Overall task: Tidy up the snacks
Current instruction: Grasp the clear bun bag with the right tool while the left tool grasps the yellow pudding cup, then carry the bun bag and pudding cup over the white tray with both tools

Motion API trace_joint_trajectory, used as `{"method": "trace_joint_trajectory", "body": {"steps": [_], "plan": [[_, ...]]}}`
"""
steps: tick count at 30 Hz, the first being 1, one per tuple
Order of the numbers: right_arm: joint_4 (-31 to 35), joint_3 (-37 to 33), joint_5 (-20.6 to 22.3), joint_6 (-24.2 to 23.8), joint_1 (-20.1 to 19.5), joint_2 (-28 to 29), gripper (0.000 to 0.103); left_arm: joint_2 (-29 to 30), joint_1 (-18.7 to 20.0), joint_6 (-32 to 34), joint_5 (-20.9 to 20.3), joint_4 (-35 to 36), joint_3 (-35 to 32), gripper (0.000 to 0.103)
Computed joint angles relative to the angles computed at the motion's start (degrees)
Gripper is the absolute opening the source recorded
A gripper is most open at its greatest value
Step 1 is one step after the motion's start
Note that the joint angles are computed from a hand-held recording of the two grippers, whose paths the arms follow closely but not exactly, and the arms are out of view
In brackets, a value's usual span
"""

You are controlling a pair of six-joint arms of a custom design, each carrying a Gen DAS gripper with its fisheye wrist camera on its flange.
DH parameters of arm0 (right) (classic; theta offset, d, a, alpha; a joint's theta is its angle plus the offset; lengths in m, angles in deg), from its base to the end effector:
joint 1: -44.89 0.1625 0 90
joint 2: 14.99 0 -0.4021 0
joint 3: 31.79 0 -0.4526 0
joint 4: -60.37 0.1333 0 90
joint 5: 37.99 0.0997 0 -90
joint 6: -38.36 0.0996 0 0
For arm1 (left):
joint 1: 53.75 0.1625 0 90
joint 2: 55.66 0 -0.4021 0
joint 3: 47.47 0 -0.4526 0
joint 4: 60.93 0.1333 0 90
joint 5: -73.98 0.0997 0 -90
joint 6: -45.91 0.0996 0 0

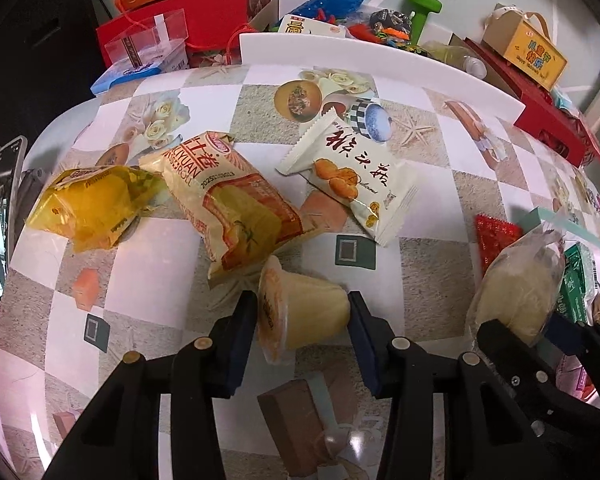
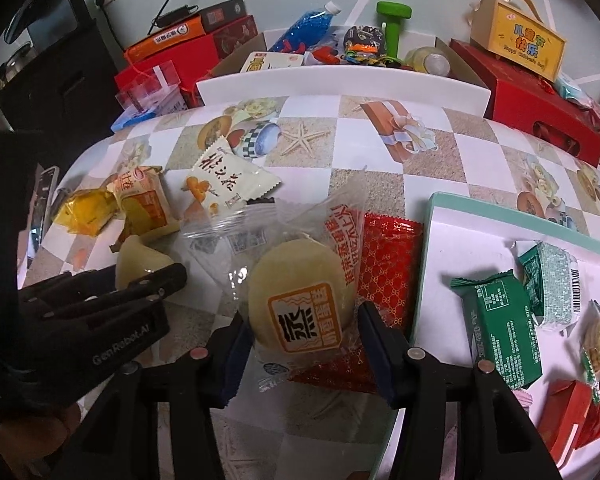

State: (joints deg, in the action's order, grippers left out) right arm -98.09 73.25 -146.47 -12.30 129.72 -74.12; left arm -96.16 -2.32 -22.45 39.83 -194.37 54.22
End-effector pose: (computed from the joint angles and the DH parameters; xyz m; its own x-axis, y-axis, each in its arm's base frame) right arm 0.0428 -0.6561 0.1335 -0.6562 -0.5804 0.4822 -0.6693 0.7428 -0.0167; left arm -0.2065 -0.6050 -0.0566 -0.6558 -0.4903 -0.5740 -0.0428 0.7833 -0.6202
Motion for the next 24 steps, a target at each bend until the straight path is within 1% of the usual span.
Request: {"method": "trace_joint_trajectory", "body": {"steps": [9, 18, 24], "plan": [[1.75, 0.16, 2.08, 1.15, 0.0, -1.48, 0.05, -1.74, -0.86, 1.07, 0.29, -4.65, 1.98, 0.046], [1.31, 1.27, 6.57, 2.07, 0.38, -5.18, 0.05, -3.72, -4.81, 2.23, 5.23, -7.23, 3.32, 0.046], [1.47, 0.06, 6.86, 4.61, -0.19, -5.97, 0.05, -2.47, -5.98, 5.96, 6.48, -9.89, 1.69, 0.046]]}}
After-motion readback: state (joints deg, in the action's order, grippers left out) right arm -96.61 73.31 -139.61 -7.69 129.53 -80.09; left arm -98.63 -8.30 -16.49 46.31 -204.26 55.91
